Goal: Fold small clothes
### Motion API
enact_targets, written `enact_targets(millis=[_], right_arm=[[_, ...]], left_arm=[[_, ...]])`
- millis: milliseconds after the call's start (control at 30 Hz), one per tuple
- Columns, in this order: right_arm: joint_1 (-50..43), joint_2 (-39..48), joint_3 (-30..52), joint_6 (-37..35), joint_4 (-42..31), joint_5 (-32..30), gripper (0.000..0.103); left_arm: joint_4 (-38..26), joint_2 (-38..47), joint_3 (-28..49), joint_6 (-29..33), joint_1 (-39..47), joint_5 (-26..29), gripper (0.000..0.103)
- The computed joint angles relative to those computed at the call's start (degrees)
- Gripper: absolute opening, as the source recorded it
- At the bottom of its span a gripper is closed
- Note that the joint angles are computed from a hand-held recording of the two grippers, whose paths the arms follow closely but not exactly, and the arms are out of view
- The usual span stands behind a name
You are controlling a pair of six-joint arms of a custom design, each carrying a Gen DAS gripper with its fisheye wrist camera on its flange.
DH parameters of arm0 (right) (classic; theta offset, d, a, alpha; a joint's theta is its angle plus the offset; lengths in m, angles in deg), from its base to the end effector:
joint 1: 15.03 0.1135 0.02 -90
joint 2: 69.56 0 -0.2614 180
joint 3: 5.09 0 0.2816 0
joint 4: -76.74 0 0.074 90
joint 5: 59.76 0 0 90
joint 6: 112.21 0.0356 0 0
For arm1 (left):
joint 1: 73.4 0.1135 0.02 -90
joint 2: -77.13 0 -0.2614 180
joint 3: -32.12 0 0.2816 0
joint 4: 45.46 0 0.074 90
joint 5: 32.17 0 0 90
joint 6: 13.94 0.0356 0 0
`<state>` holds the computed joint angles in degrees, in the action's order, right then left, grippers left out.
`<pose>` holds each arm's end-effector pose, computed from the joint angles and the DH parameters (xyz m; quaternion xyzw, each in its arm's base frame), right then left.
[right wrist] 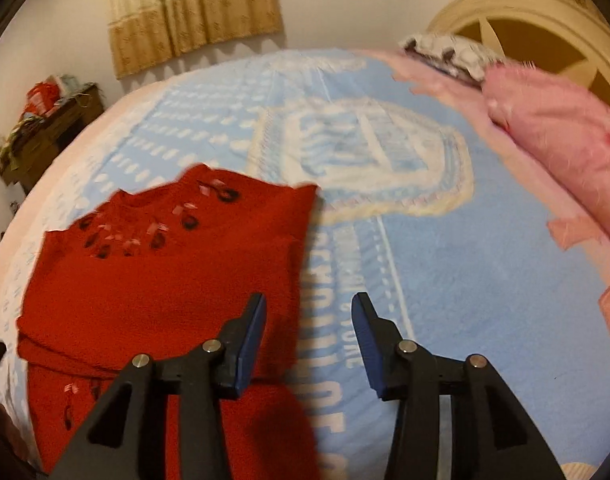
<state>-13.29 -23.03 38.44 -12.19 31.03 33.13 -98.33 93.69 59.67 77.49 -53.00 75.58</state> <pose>0.1936 0.0041 0.2062 0.0764 0.9324 0.0126 0.3530 0.1221 0.0338 0.1697 -0.0866 0.9002 -0.0621 0.4222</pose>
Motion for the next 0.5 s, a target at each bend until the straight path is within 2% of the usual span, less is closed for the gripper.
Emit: enact_targets(millis=[100, 267, 367, 433, 500], right_arm=[[4.77, 1.49, 0.98, 0.28, 0.93, -1.40, 0.046], [10.85, 10.86, 1.77, -0.18, 5.29, -1.54, 0.046], [10.69, 12.92, -0.32, 0.68, 6.81, -1.99, 0.046], [12.31, 10.84, -2.02, 0.41, 6.88, -0.40, 0.046], [13.39, 9.63, -2.48, 0.64, 5.91, 0.41, 0.046]], left_arm=[[2.59, 3.35, 2.76, -2.67, -4.00, -2.21, 0.103], [14.25, 20.64, 4.61, -6.41, -18.83, -14.36, 0.103], [16.49, 27.86, 4.31, -6.55, -22.49, -18.97, 0.103], [16.82, 26.07, 2.52, -6.37, -19.50, -14.96, 0.103], [15.49, 25.17, 2.36, -5.91, -18.00, -13.22, 0.103]])
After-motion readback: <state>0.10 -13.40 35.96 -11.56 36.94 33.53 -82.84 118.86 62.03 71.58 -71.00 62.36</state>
